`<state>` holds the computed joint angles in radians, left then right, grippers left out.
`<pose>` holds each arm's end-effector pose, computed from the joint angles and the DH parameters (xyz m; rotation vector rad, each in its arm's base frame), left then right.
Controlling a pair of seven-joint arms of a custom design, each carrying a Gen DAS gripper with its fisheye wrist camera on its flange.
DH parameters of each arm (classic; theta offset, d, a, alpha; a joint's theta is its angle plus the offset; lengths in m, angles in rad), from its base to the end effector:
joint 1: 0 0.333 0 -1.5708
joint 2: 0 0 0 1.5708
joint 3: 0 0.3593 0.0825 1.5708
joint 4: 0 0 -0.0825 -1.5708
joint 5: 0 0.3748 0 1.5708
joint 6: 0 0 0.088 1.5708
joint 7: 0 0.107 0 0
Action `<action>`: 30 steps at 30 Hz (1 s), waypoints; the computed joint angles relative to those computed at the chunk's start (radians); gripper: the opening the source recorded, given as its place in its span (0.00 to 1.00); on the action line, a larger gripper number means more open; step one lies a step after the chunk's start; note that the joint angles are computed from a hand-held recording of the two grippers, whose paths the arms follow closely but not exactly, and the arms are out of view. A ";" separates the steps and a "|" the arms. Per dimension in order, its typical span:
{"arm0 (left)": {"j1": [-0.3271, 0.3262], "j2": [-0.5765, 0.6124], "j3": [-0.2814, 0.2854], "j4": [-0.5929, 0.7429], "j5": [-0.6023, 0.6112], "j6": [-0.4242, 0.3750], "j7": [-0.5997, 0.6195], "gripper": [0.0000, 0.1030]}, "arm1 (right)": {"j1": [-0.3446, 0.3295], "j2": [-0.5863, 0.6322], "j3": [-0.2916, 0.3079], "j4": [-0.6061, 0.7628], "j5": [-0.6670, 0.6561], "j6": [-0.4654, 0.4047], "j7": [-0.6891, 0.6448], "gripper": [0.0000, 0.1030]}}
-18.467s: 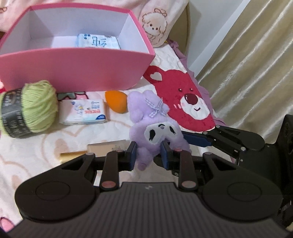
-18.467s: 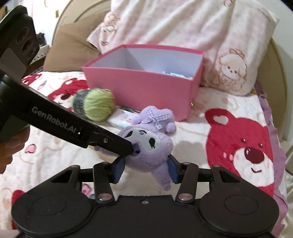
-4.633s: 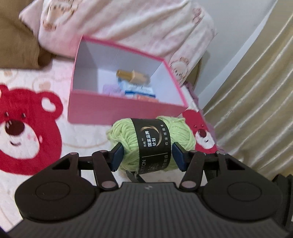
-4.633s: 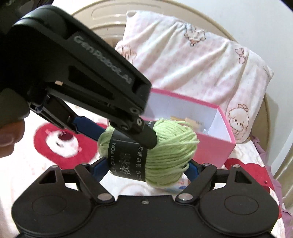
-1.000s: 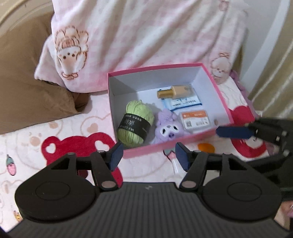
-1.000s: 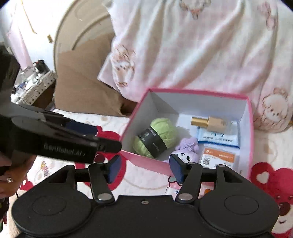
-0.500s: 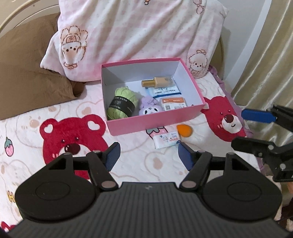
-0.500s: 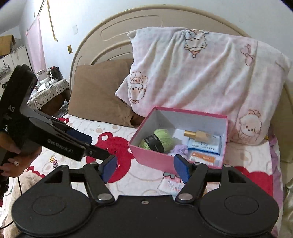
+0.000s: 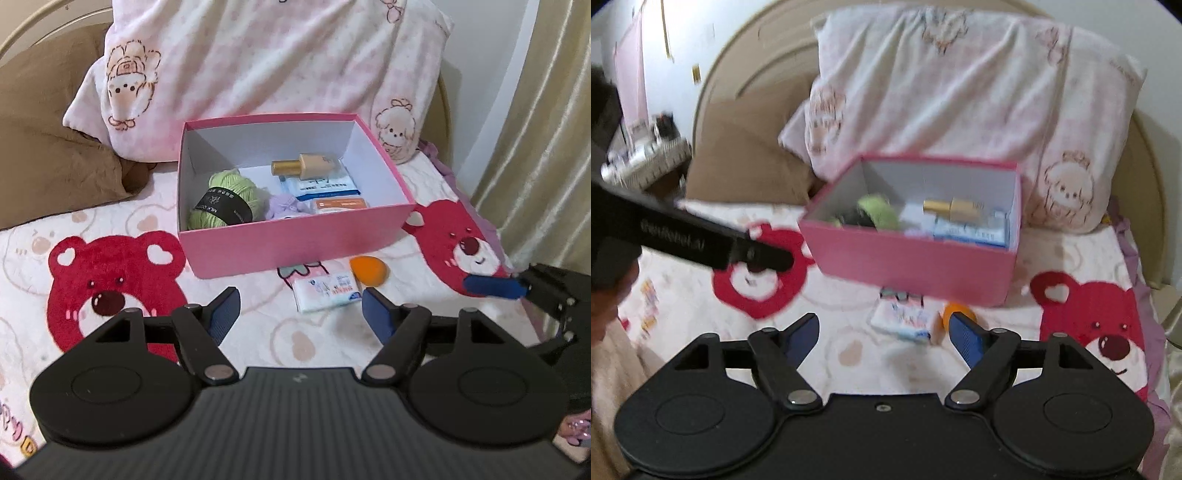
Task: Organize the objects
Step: 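Move the left tool to the white soap pack and close on it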
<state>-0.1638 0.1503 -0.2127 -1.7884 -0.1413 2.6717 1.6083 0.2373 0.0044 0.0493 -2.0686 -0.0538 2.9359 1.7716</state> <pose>0.6104 -0.2261 0.5991 -1.5877 2.1487 -0.9497 0.5657 0.1703 0.5810 -1.7707 1.5491 -0.5936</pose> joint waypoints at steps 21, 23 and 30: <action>-0.017 0.247 0.001 0.006 -0.010 0.253 -0.021 0.83 | 0.084 0.277 -0.099 0.174 -0.054 -0.028 -0.149 0.86; 0.024 0.278 -0.041 0.026 -0.040 0.250 -0.019 0.82 | 0.084 0.296 -0.105 0.182 -0.085 -0.037 -0.098 0.86; 0.083 0.330 -0.116 0.030 -0.096 0.314 0.023 0.78 | 0.074 0.333 -0.106 0.194 -0.151 -0.034 -0.036 0.86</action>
